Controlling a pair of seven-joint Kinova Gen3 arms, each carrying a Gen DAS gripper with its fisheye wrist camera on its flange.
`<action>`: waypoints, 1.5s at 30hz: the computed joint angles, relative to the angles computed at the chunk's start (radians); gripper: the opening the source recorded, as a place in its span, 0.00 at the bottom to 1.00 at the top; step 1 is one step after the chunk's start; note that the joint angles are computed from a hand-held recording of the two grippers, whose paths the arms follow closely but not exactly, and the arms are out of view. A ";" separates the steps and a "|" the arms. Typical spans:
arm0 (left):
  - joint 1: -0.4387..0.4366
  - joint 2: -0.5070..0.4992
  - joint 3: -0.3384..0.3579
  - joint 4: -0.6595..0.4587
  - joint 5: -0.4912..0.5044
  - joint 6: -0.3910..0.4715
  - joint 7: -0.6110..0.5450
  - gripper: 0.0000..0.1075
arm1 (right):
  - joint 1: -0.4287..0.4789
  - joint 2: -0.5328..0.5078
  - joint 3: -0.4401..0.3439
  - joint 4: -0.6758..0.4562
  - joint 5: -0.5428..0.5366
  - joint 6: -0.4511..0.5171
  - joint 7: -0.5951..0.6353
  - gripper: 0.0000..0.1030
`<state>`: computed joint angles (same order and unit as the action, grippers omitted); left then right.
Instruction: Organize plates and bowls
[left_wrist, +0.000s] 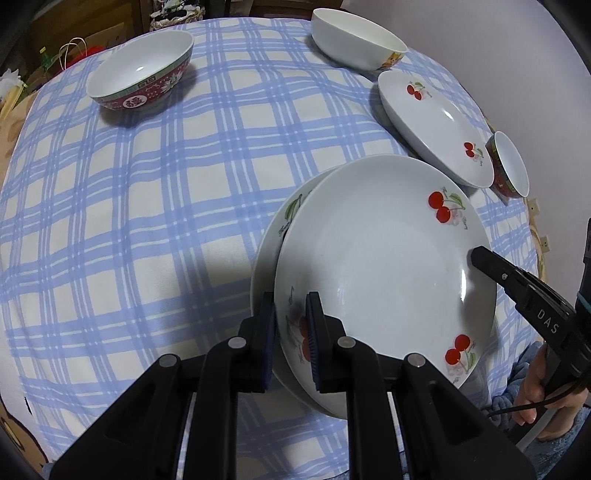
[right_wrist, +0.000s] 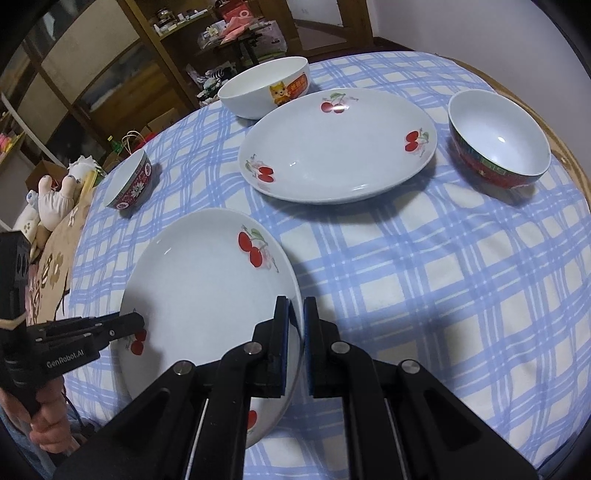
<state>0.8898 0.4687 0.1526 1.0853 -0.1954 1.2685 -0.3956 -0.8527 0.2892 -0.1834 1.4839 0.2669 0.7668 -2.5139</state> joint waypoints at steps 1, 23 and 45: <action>0.002 0.003 0.000 -0.006 -0.003 0.006 -0.004 0.14 | 0.000 0.000 0.000 0.001 0.001 0.000 0.000 0.08; 0.110 0.095 -0.055 -0.196 -0.154 0.233 -0.079 0.14 | -0.028 0.012 -0.002 -0.017 0.040 0.025 0.000 0.08; 0.084 0.060 -0.049 -0.141 -0.130 0.190 -0.016 0.17 | -0.019 0.006 0.007 -0.014 0.023 0.020 -0.015 0.08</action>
<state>0.9741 0.5290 0.1032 0.9446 -0.3257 1.4584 -0.4117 -0.8716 0.2953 -0.1763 1.4700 0.2901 0.7867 -2.5286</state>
